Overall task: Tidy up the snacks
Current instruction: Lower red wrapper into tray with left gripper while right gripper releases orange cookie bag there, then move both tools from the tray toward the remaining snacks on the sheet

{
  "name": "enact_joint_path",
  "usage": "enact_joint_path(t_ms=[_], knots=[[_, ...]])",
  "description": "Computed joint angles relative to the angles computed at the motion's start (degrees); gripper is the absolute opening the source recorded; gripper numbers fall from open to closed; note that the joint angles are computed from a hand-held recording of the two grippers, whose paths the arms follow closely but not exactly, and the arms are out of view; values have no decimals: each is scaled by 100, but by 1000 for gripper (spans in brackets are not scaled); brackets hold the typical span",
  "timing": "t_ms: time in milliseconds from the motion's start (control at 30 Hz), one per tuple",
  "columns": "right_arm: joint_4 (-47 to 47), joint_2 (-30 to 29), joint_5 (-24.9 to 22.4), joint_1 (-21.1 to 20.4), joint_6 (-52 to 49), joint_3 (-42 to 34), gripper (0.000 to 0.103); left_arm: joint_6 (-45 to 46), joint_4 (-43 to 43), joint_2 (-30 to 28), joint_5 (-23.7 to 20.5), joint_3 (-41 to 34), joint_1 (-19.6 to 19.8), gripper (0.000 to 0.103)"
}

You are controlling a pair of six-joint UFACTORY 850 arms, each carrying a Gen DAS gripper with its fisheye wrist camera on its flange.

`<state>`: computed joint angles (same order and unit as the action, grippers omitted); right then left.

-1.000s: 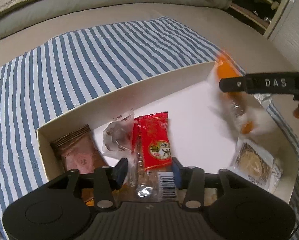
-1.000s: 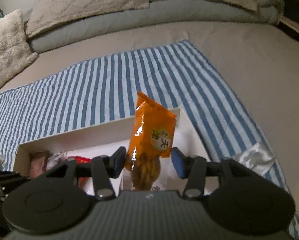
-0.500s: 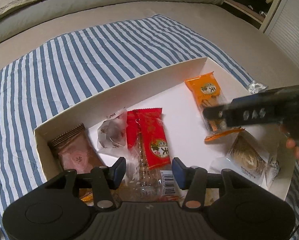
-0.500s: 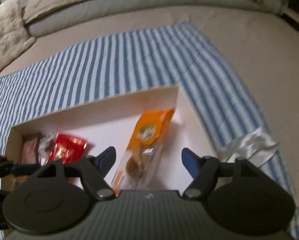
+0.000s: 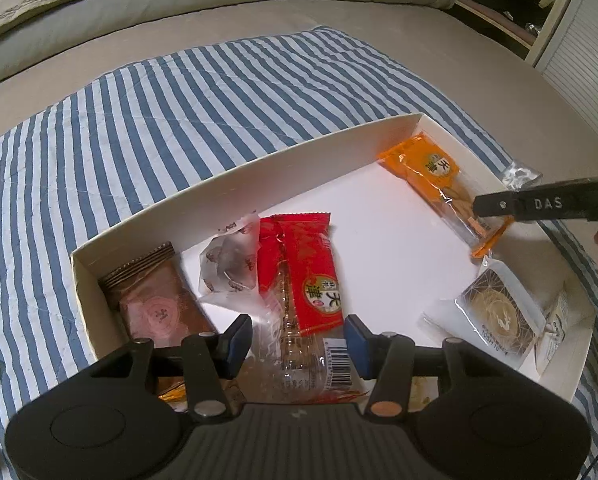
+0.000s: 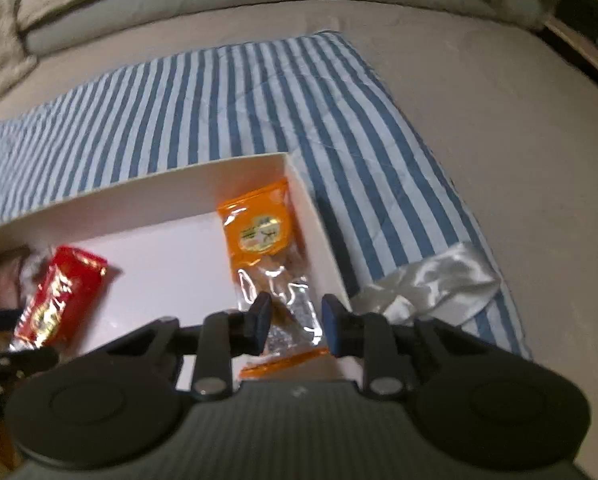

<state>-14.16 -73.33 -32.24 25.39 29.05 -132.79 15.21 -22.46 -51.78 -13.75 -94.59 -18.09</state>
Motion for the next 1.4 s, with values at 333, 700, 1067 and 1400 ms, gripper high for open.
enact_joint_path(t_ms=[333,700,1067,1400], knots=[[227,611,508,6,-192,929,61,-346,307,161,148,185,-69,67],[-161,1198,893,83,241,1700,87,-548,370,581,399,657,-146,83],[-985,2011,1571,160,1138,2885,102,-461,48,1103,745,1261,-142,103],[-2077,2425,1793,282,2198,3436,102,-1248,552,1555,1030,1761,-78,103]])
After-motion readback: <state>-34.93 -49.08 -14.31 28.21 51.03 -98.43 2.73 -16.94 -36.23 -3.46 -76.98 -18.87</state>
